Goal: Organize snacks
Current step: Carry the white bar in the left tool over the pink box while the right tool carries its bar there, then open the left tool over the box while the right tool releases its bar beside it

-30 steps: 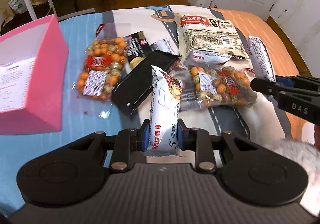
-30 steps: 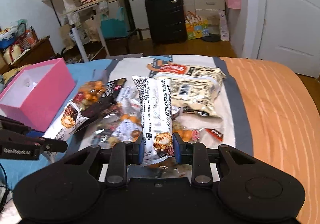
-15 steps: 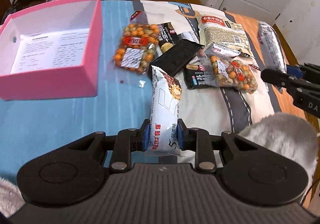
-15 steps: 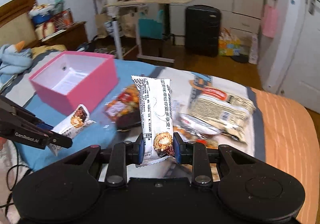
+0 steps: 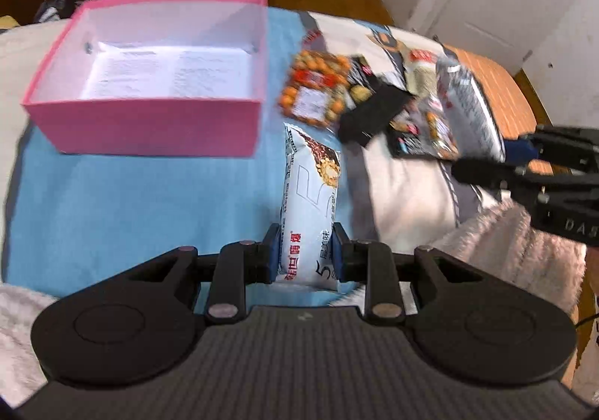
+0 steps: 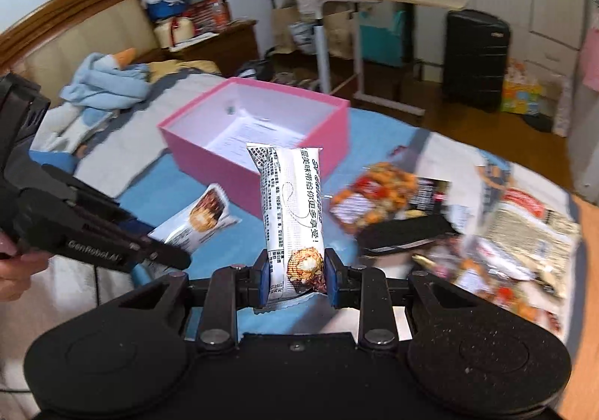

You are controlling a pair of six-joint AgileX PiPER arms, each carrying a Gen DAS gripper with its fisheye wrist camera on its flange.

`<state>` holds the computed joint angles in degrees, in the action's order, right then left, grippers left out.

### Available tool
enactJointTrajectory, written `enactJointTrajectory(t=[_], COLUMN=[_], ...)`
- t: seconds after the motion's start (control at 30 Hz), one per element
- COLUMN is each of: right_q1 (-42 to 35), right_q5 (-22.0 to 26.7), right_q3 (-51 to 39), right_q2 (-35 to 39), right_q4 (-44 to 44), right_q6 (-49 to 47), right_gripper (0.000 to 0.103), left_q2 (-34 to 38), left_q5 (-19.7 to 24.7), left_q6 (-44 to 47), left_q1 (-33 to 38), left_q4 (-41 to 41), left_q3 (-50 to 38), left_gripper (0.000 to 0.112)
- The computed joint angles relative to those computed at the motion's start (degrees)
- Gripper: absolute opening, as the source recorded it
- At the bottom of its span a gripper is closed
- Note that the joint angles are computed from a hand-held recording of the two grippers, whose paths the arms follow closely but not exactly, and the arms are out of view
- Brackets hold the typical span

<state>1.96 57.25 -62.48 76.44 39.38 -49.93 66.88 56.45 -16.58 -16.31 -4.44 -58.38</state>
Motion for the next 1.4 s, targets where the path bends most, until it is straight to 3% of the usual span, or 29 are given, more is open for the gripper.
enactJointTrajectory(t=[0.17,0.37,0.47,0.63,0.8,0.9,1.07,1.17,1.3,1.4], right_q1=[7.2,13.6,14.5,18.4,22.7,25.3,28.3,28.4,30.3,31.3], right_q5=[-3.3,-4.1,-2.1,-0.2,6.7,7.6,7.8,8.4,3.1,-1.7], right_q3=[-5.2,-19.5,-28.7,-45.3,-66.7,-72.6,-77.1,-79.3,-74.6,-68.9], right_q2=[4.9,18.4,26.6,38.6,53.2,57.7,62.4,64.5,63.5,61.3], right_q4=[-0.3,-1.5,-2.4,-10.9,-19.3,-23.4,-30.3,-30.1,-35.2,-38.5], right_q6=[5.3,14.4,19.6,27.7,35.0,36.9,38.9,38.8,39.1,38.2], right_gripper=[0.033,0.033,0.033,0.033,0.033,0.033,0.033,0.033,0.034,0.035], left_q2=[-0.1,5.7,10.8,20.8,31.5,35.9,41.4,44.7,47.1,47.1], left_q5=[-0.5,-3.7,-4.8,-8.4,-11.4,-12.4,-13.4,-13.8,-14.3,-16.0], left_q6=[5.3,13.5,17.3,16.5,18.5,23.4,28.1,27.2,24.7,22.1], left_q1=[9.3,18.0,21.2,23.5,26.5,29.4,31.7,31.0,29.9,28.7], left_q4=[-1.9,-7.3,-11.4,-10.0,-12.3,-17.4,-21.9,-20.7,-18.9,-14.9], left_q3=[-1.9,-7.3,-11.1,-18.1,-24.7,-26.1,-27.4,-29.2,-30.0,-29.6], left_gripper=[0.026,0.026,0.026,0.026,0.026,0.026,0.026,0.026,0.027,0.048])
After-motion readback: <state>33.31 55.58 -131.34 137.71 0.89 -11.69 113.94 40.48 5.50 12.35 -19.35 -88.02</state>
